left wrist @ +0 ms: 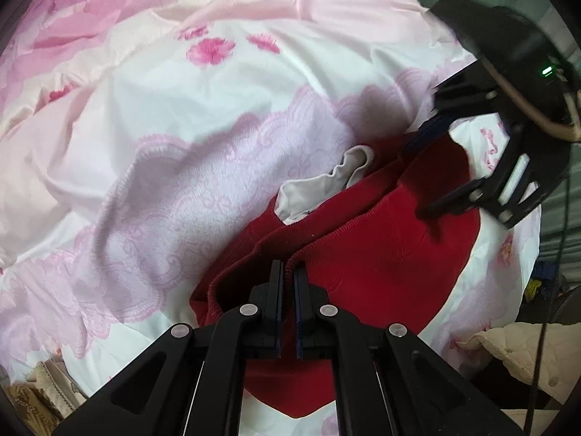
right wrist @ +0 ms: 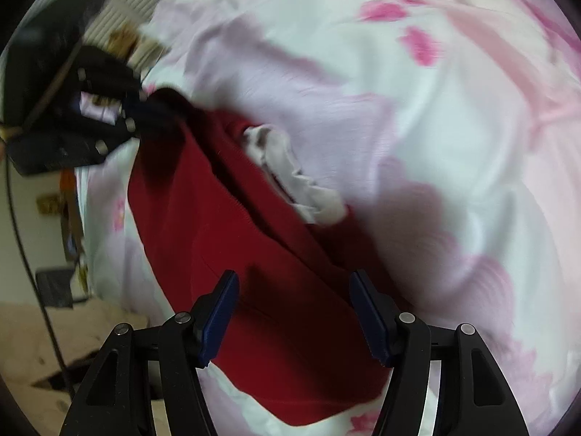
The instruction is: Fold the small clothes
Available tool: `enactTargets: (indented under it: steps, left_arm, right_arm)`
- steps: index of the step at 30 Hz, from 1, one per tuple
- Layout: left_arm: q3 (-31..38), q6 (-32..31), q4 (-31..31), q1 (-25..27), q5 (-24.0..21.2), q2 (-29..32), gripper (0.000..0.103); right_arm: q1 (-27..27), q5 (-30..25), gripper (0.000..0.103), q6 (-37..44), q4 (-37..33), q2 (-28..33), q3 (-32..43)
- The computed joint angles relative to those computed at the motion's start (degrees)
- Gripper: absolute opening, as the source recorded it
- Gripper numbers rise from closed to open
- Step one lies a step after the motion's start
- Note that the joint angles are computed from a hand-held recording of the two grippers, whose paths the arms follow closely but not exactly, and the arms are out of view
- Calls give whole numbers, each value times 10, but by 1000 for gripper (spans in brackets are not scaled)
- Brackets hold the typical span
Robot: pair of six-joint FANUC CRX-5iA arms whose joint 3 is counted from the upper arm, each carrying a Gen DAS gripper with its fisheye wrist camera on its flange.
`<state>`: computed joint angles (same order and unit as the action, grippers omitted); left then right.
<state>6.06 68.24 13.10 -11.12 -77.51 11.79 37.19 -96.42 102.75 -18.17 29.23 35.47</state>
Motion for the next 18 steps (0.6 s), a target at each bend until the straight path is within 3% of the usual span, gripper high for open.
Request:
enactTargets:
  steps: [13,15,18]
  left_arm:
    - [-7,-5,11,7,14,-4,7]
    - [-4,-1,5,5,15,2,7]
    - [-4,5,-4,1,17,6,7]
  right_arm:
    - [-8,-76,61,33,-2,54,31]
    - [-12,-89,56,41,0,61,34]
    - [-10,-88,24,23,11,63,37]
